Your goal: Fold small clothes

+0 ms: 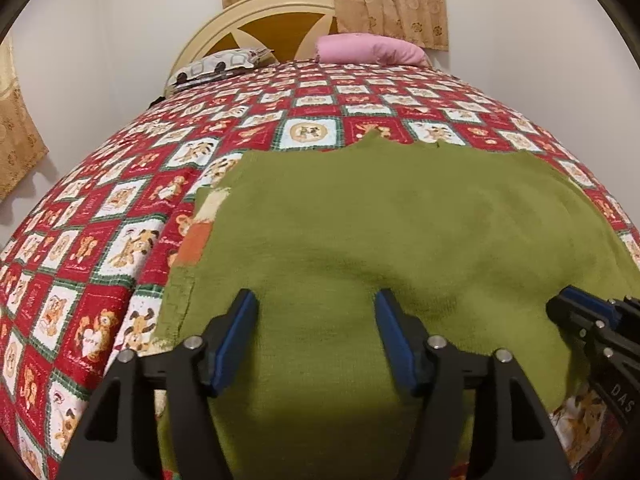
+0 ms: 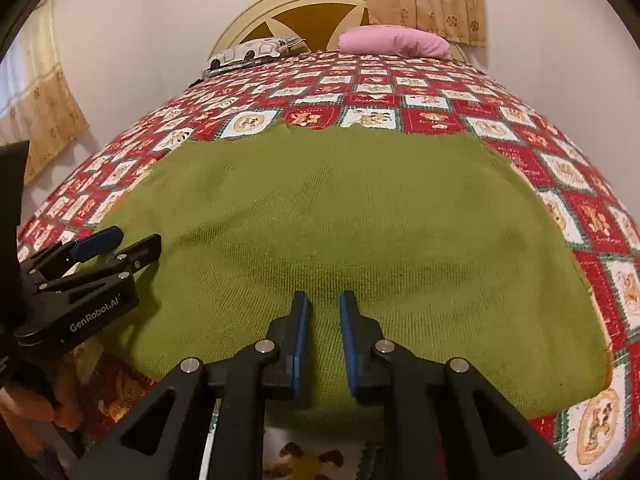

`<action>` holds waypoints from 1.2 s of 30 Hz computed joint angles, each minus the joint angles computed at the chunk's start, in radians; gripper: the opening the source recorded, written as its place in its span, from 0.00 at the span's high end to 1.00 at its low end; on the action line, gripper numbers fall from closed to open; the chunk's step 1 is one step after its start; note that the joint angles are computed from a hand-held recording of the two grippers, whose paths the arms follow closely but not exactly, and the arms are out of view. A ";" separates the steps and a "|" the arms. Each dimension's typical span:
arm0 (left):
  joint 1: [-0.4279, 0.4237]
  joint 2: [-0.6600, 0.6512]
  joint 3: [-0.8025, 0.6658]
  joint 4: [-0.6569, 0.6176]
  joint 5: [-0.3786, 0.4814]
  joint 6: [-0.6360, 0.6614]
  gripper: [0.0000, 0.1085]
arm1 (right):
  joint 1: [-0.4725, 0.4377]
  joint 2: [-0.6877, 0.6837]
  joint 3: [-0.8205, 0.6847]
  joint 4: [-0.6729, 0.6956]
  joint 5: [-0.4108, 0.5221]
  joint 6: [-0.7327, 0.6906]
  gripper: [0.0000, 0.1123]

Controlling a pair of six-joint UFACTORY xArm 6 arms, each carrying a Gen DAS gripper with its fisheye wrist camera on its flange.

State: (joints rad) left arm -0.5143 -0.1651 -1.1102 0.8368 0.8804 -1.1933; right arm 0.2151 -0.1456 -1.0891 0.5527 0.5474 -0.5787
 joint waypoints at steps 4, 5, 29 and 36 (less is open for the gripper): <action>0.004 -0.026 0.019 -0.009 0.004 -0.033 0.29 | 0.002 0.002 0.003 -0.027 -0.019 -0.002 0.85; 0.006 -0.036 0.026 -0.017 0.002 -0.039 0.29 | 0.003 0.003 0.003 -0.024 -0.023 -0.003 0.85; -0.003 -0.357 0.334 -0.059 -0.002 -0.369 0.26 | 0.001 0.004 0.000 0.050 -0.002 -0.032 0.84; -0.049 -0.454 0.441 0.011 -0.127 -0.602 0.25 | 0.001 0.002 0.002 0.053 -0.002 -0.033 0.84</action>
State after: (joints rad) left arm -0.5629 -0.6196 -0.6692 0.8474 0.7537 -1.7954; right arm 0.2159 -0.1441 -1.0870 0.6058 0.5455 -0.6113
